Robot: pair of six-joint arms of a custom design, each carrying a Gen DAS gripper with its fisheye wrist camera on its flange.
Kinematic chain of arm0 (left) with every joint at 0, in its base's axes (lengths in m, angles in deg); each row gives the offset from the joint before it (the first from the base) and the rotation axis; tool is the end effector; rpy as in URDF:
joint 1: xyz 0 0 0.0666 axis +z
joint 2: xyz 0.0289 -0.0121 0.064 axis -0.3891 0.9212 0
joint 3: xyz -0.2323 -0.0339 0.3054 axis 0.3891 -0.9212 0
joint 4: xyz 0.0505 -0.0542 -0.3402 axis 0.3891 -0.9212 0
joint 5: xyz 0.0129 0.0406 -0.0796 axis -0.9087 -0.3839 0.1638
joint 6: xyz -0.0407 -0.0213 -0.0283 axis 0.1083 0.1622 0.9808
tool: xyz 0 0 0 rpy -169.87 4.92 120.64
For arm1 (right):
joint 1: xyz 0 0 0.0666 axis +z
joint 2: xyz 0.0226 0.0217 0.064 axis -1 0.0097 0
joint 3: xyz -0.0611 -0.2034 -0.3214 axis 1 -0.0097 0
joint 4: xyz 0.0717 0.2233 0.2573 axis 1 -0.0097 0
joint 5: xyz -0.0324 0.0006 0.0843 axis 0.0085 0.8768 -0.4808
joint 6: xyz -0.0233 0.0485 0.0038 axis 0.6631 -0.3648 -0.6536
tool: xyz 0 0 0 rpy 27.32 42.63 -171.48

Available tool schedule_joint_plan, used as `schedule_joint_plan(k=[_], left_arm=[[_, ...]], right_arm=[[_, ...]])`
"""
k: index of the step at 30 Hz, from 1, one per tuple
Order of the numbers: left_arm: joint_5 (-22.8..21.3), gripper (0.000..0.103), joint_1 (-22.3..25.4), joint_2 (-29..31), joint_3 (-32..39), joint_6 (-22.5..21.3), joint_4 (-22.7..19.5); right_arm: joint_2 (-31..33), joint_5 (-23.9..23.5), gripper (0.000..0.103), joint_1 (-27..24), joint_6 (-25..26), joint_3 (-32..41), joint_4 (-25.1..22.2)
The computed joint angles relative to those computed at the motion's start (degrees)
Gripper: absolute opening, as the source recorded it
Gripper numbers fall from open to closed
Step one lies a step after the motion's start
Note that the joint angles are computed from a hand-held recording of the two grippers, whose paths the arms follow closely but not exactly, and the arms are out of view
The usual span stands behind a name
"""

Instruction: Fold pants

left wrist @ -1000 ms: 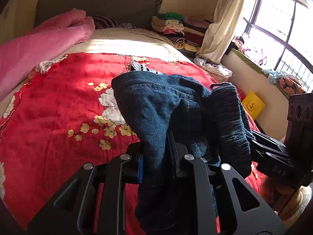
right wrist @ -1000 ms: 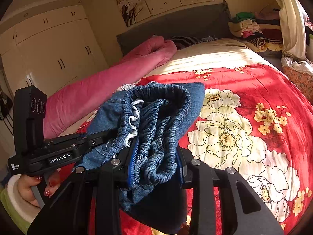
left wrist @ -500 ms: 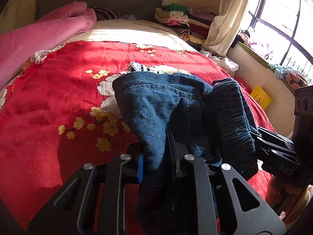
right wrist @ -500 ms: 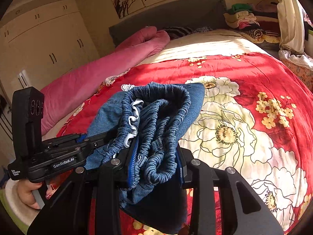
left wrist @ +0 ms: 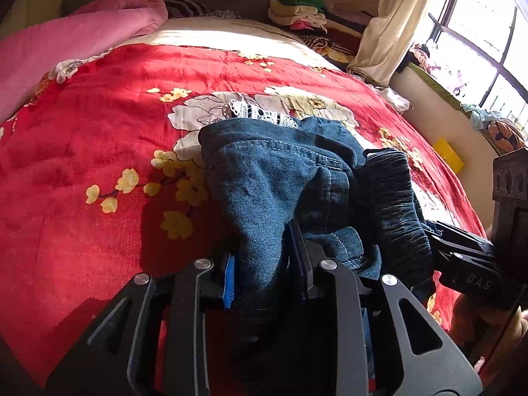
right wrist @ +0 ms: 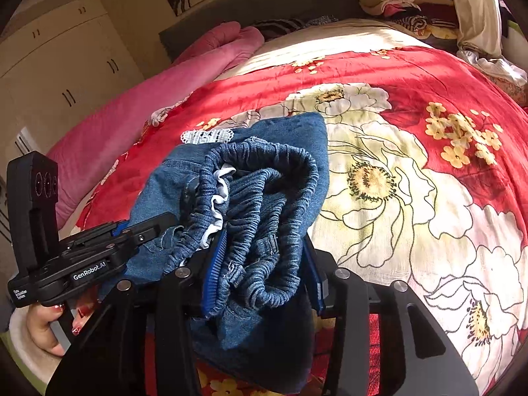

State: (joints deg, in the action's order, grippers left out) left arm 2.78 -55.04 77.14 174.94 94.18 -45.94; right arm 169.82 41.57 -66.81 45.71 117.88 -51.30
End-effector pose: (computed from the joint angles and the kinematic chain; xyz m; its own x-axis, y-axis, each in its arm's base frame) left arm 0.5694 -0.3648 0.4107 -0.7305 0.2368 -0.6406 0.4841 0.8411 -0.2411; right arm 0.5428 0.2261 0.3917 -0.7288 0.2598 -0.6335 -0.0099 0.9211 0.3892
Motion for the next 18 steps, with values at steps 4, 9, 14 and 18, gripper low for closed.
schedule_joint_plan(k=[4, 9, 14, 18], left_arm=[[-0.1, 0.028, 0.2, -0.1, -0.7, 0.4, 0.4], [-0.9, 0.029, 0.2, -0.6, -1.7, 0.0, 1.1], [-1.6, 0.032, 0.2, -0.8, -2.0, 0.5, 1.2], [-2.2, 0.035, 0.1, -0.8, -2.1, 0.3, 1.4]], right_arm=[[-0.6, 0.2, 0.061, -0.6, -2.2, -1.4, 0.2], [-2.6, 2.6, 0.065, -0.4, -2.8, -3.0, 1.3], [-7.2, 4.7, 0.065, -0.1, -2.2, -8.0, 9.7], [-7.3, 1.9, 0.065, 0.6, 1.4, -8.0, 12.7]])
